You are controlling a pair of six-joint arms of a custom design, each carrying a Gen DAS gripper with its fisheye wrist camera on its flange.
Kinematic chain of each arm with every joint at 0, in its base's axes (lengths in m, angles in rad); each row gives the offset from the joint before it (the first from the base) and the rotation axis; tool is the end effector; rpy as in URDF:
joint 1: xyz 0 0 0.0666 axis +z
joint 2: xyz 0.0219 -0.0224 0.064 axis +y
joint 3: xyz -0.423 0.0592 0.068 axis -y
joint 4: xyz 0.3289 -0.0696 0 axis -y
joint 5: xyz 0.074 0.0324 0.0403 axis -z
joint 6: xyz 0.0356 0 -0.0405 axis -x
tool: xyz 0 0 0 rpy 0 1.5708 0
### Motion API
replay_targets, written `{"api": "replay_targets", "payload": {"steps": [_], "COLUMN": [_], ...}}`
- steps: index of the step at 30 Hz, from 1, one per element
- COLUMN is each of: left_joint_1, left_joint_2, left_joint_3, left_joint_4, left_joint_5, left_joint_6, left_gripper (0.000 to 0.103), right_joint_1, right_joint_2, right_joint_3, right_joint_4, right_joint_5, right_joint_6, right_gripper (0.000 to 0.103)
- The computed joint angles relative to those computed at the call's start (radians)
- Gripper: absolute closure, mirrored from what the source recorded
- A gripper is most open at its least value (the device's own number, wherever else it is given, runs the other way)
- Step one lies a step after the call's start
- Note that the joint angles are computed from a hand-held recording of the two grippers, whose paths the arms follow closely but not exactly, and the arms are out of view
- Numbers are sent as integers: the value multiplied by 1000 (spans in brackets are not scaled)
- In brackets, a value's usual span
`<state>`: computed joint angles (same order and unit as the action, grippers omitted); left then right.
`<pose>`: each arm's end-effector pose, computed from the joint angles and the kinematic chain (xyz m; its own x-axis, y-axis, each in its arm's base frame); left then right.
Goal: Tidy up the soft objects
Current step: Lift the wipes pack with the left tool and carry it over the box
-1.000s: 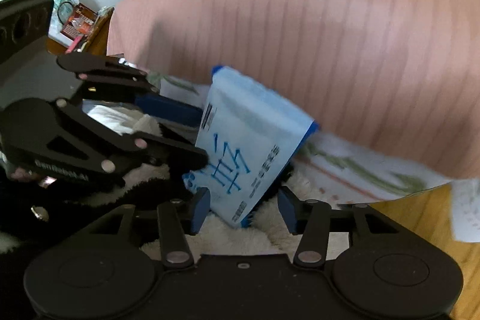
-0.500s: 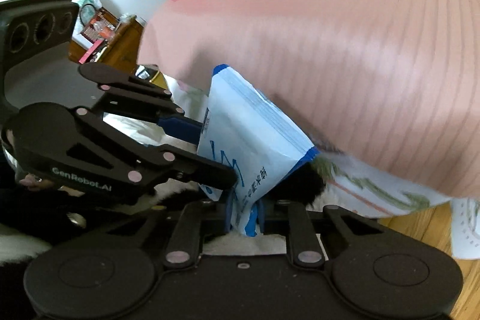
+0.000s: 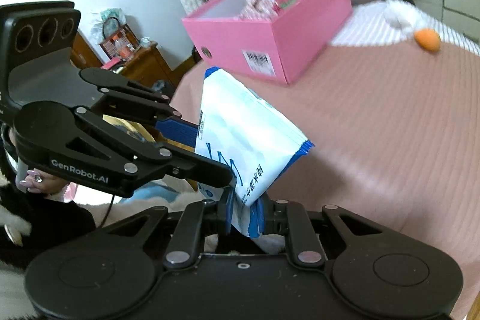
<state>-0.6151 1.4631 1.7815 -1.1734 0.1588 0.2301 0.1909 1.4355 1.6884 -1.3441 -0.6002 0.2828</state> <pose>0.3460 -0.2518 0.5789 -0.7493 0.2537 -0.6117 0.4967 0.8262 -0.2658 0.3872 0.0949 0.5494 -0.7214 -0.3739 -0.5829 -0.6391 0.6836 0.3524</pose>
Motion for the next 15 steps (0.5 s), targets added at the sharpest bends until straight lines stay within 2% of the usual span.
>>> {"api": "replay_targets", "payload": {"steps": [6, 15], "left_joint_1": [19, 102], "left_joint_2": [-4, 28], "left_joint_3": [55, 114], "left_joint_4": [-8, 49], "left_joint_5": [-49, -66], "left_joint_6": [-14, -22], "left_gripper": [74, 74], "right_joint_1": [44, 71], "right_joint_2": [25, 104], "right_joint_3": [65, 198], "right_joint_4": [30, 93], "right_joint_5": [14, 11], "right_joint_6": [-4, -65], "right_gripper": [84, 84]}}
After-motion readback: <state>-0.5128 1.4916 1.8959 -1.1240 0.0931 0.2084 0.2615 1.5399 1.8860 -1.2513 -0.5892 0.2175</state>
